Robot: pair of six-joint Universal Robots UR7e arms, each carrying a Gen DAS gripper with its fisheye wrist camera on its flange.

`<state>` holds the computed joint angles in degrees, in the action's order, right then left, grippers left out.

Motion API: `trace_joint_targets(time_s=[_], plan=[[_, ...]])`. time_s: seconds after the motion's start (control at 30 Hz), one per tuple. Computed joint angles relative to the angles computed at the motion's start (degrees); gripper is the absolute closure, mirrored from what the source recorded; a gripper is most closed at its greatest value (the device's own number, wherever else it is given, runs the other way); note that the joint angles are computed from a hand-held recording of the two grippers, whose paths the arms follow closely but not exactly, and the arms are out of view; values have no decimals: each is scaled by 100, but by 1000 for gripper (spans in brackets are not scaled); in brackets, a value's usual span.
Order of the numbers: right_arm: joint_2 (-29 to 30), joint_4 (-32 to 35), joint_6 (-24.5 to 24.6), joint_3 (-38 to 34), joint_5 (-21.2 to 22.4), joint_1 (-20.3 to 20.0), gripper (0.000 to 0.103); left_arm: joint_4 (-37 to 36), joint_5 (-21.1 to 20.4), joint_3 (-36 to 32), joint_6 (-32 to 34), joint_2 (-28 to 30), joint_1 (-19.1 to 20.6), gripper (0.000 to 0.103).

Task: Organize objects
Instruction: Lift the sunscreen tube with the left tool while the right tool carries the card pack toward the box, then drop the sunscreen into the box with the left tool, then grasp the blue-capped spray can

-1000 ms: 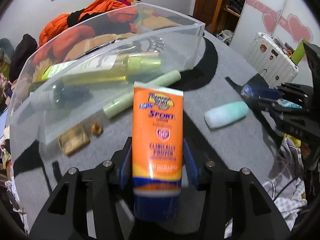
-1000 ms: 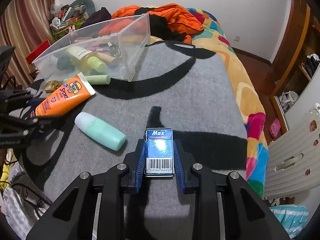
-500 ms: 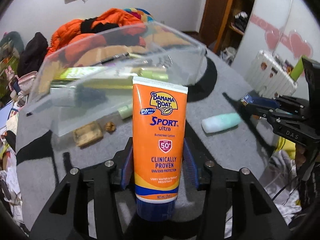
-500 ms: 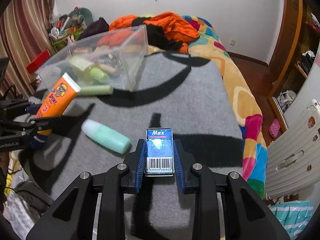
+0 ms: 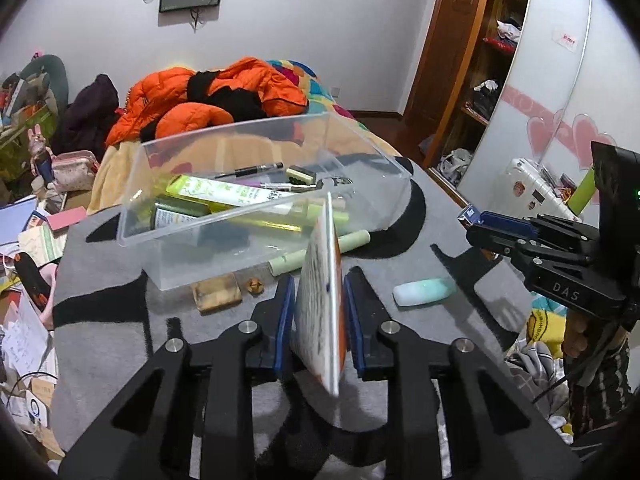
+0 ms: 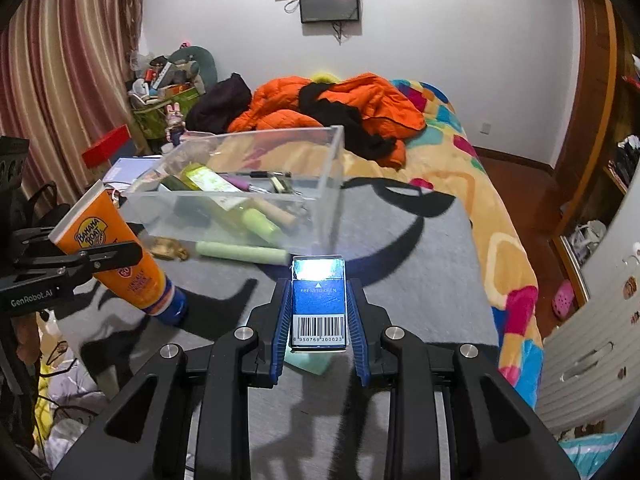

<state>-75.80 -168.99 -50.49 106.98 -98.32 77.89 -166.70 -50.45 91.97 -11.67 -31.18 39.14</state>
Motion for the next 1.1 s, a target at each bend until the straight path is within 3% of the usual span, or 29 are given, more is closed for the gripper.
trace_joint_targets(time_s=[0.63, 0.8, 0.93, 1.1], plan=[[208, -3, -33, -315, 349, 338, 78, -985, 35, -72, 277, -170, -38, 79], [337, -52, -19, -470, 362, 420, 78, -1081, 56, -329, 447, -124, -19, 85], [374, -27, 82, -560, 440, 415, 78, -1156, -179, -525, 619, -86, 59, 103], [426, 82, 165, -640, 467, 409, 78, -875, -245, -687, 593, -17, 125, 103]])
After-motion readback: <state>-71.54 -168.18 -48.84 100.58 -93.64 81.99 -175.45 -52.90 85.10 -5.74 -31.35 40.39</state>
